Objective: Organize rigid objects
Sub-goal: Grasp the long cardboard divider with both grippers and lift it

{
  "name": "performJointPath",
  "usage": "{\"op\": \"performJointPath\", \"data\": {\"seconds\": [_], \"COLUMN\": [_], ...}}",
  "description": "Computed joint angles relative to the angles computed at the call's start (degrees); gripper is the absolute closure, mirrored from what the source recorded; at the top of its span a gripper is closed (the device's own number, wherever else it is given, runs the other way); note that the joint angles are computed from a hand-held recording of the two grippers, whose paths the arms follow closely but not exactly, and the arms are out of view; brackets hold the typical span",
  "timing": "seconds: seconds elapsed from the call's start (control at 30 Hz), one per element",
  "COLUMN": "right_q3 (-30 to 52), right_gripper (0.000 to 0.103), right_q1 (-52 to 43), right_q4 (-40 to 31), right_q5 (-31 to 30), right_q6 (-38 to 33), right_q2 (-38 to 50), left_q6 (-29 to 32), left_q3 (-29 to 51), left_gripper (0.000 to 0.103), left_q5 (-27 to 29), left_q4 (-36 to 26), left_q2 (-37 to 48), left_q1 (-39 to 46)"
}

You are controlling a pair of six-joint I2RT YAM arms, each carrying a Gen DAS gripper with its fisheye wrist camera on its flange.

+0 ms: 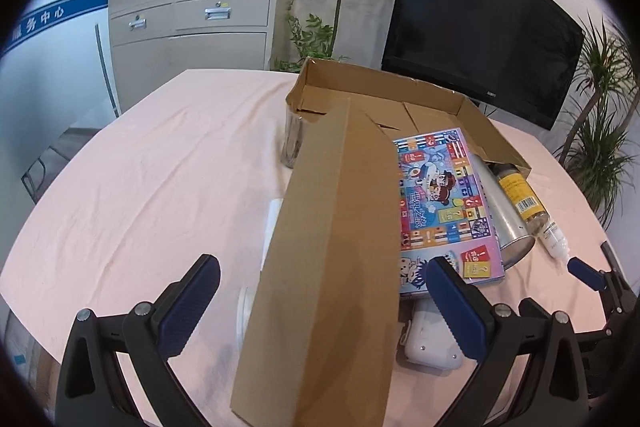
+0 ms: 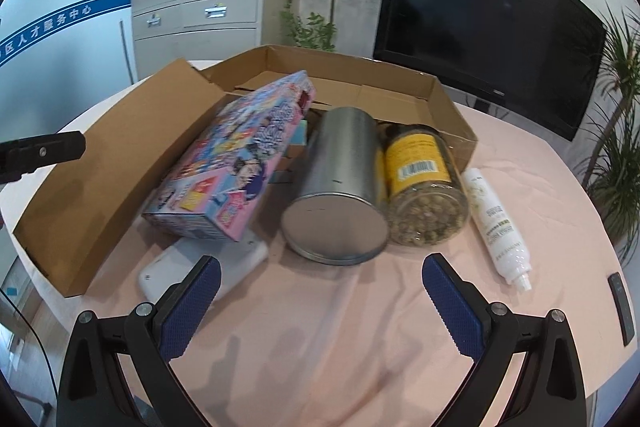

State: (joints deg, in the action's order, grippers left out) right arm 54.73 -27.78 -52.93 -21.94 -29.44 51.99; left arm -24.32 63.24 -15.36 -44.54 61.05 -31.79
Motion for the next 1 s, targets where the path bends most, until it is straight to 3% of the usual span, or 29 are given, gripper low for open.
{"op": "performJointPath", "data": {"seconds": [0.27, 0.43, 0.57, 0.73, 0.83, 0.9, 0.93, 1.0], "right_q3": [-0.3, 1.1, 1.8, 2.0, 2.8, 2.7, 2.6, 2.5], "right_gripper": [0.002, 0.002, 0.002, 0.002, 0.002, 0.002, 0.002, 0.002], "right_q1": [-1.9, -4.3, -1.3, 6.0, 11.2, 15.0, 16.5, 19.0], "right_q4": [-0.4, -6.4, -12.8, -15.3, -14.8, -13.1, -12.3, -10.6], "right_q5": [-2.6, -10.0, -16.6, -20.0, -21.8, -21.4, -20.9, -20.6], "right_q6": [-1.2, -6.4, -9.7, -8.4, -5.7, -2.4, -1.0, 1.6], "right_q2": [1.1, 2.3, 2.2, 1.5, 2.1, 2.2, 2.3, 3.0], "left_q6": [0.8, 3.5, 4.4, 4.9, 3.2, 2.7, 2.6, 2.3], "left_q3": [0.7, 1.0, 0.2, -3.2, -4.0, -3.7, -3.4, -3.3], "left_gripper": [0.001, 0.001, 0.001, 0.003, 0.008, 0.018, 0.028, 0.034], "left_q5": [-0.5, 1.1, 16.0, 33.1, 36.1, 37.1, 38.3, 41.3], "left_q4": [0.6, -1.5, -4.4, -3.6, -3.0, -3.6, -3.9, -4.0], "left_q2": [1.1, 0.4, 0.7, 2.9, 3.6, 3.8, 4.0, 4.0], "left_q1": [-2.1, 1.8, 15.0, 21.4, 21.0, 20.5, 20.4, 20.2]}}
